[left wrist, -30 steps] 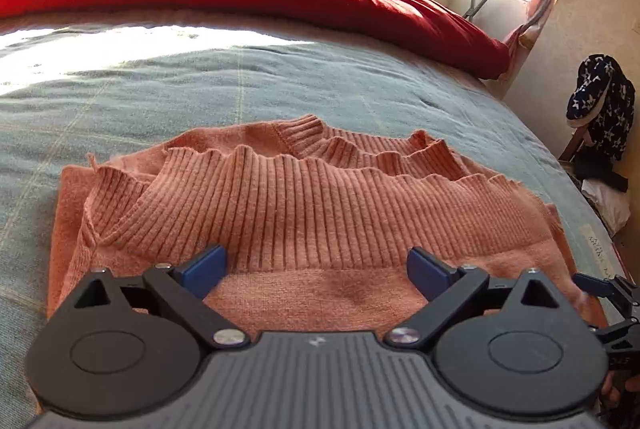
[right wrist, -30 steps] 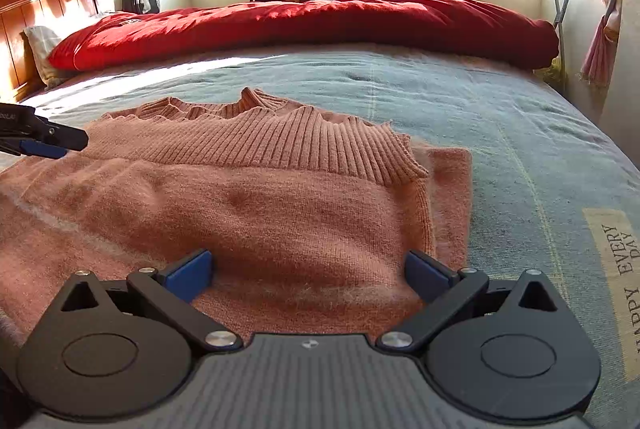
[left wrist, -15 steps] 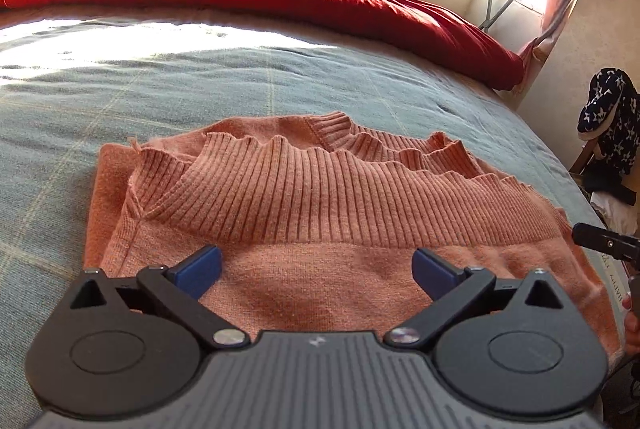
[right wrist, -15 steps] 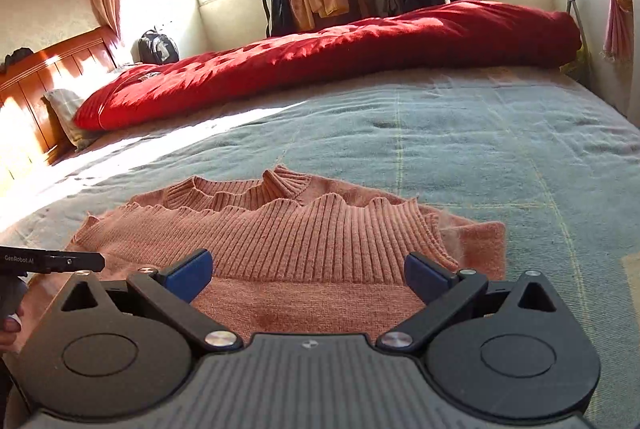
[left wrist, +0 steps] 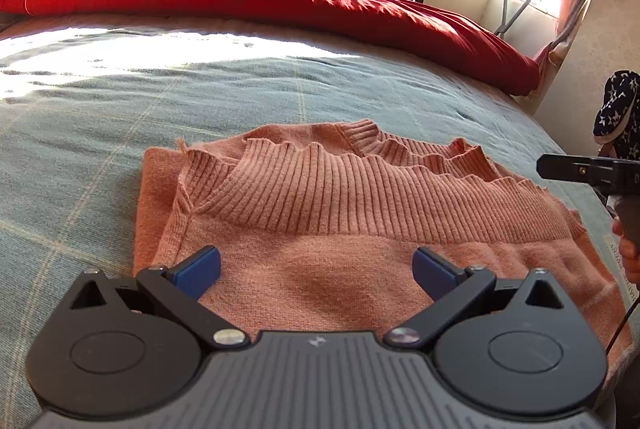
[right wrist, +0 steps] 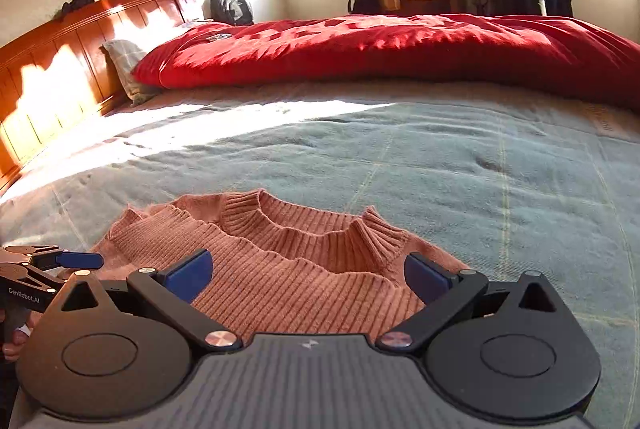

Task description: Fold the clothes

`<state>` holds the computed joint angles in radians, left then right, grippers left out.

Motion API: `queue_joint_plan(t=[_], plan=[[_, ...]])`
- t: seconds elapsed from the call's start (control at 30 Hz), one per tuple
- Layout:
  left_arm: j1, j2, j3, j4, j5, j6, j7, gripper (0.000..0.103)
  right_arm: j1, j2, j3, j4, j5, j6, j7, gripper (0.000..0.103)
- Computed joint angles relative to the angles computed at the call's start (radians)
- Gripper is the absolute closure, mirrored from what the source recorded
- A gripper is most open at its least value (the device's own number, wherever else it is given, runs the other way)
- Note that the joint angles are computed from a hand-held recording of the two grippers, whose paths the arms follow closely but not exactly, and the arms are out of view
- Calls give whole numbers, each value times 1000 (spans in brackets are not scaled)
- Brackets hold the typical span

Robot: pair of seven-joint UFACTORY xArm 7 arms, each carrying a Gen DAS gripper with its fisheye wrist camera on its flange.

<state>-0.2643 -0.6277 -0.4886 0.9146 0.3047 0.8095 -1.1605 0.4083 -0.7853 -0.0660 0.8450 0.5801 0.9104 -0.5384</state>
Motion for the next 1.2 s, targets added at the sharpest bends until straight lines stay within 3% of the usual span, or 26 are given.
queue_joint_plan(t=[0.13,0.2,0.33,0.47,0.7,0.9,1.03,1.2], plan=[[-8,-21,17,-34,-8,-37,3,1,-1,160,48,46,-19,-7,28,0],[-11,-25,22,-45,-11,-52,15,1,0,209,66,33,-15,-73,5,0],[-7,-28,19,-57,-10,-68,31,1,-3,250,76,45,-4,-136,17,0],[-6,-19,12,-30,-15,-33,47,1,-13,217,74,58,-20,-102,54,0],[-13,-28,-40,65,4,76,62,1,-56,-102,50,6,-113,99,141,0],[-66,-15,-88,119,-36,105,80,1,-127,-450,18,-142,-179,305,279,0],[-103,-3,-76,121,-65,71,103,1,-174,-574,4,-230,-213,423,353,0],[-107,13,-26,132,-83,49,153,1,-180,-700,9,-296,-232,424,334,0]])
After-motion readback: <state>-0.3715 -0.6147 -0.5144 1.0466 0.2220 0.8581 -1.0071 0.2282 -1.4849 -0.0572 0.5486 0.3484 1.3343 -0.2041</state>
